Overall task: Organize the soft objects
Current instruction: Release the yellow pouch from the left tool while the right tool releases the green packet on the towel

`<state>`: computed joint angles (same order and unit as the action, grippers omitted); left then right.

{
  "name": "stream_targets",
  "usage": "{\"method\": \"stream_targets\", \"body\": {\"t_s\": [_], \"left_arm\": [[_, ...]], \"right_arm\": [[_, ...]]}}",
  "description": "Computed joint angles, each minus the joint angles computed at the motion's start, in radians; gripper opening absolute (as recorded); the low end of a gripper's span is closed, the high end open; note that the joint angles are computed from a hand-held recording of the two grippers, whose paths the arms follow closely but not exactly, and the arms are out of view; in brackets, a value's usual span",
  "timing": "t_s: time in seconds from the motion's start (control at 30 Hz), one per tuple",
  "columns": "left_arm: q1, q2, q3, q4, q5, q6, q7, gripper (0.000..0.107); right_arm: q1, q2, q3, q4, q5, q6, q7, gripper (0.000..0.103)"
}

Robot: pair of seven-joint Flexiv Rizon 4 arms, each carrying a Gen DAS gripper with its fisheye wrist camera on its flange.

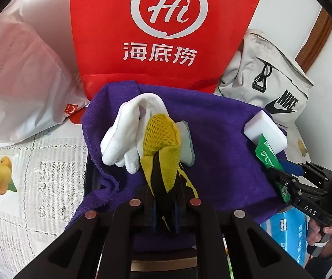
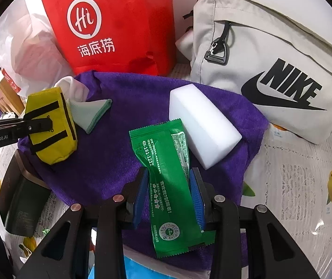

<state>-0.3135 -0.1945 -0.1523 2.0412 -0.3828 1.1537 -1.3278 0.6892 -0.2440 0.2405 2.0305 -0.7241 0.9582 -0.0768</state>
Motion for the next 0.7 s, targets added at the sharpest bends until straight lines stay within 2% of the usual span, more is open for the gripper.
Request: {"method": "stream_targets", "body": {"t_s": [0.27,0.3,0.37,0.4,0.43,0.47,0.5,0.7], "left_arm": [[0.008,0.001,-0.002,0.001,-0.011,-0.007,0.007,0.014],[0.009,0.002,-0.003,0.003,-0.018,-0.009,0.011,0.017],[0.008,0.003,0.002,0.000,-0.014,-0.019,0.005,0.031],[0.006,0.003,0.007,-0.004,0.001,-0.025,-0.008,0.045],[0.003,0.005,0.012,-0.004,0.015,-0.024,-0.017,0.053],[0.003,0.009,0.013,0.000,0.020,-0.014,-0.018,0.053],[0.003,0.012,0.016,0.002,0.026,-0.007,-0.022,0.054],[0.004,0.046,0.039,0.001,0.089,-0.023,-0.079,0.060]], "right_arm": [[-0.003,-0.005,0.003,-0.009,0.034,-0.010,-0.024,0.039],[-0.003,-0.005,0.002,-0.007,0.032,-0.001,-0.017,0.040],[-0.002,-0.004,0.001,-0.008,0.030,-0.004,-0.019,0.043],[-0.001,-0.002,0.001,-0.006,0.027,-0.003,-0.015,0.048],[-0.002,0.000,0.002,-0.005,0.028,0.002,-0.014,0.052],[-0.003,0.002,0.005,-0.003,0.033,0.003,-0.018,0.060],[-0.001,0.005,0.007,-0.004,0.035,-0.006,-0.021,0.062],[0.005,0.036,0.013,0.007,0.018,-0.030,0.026,0.063]]}}
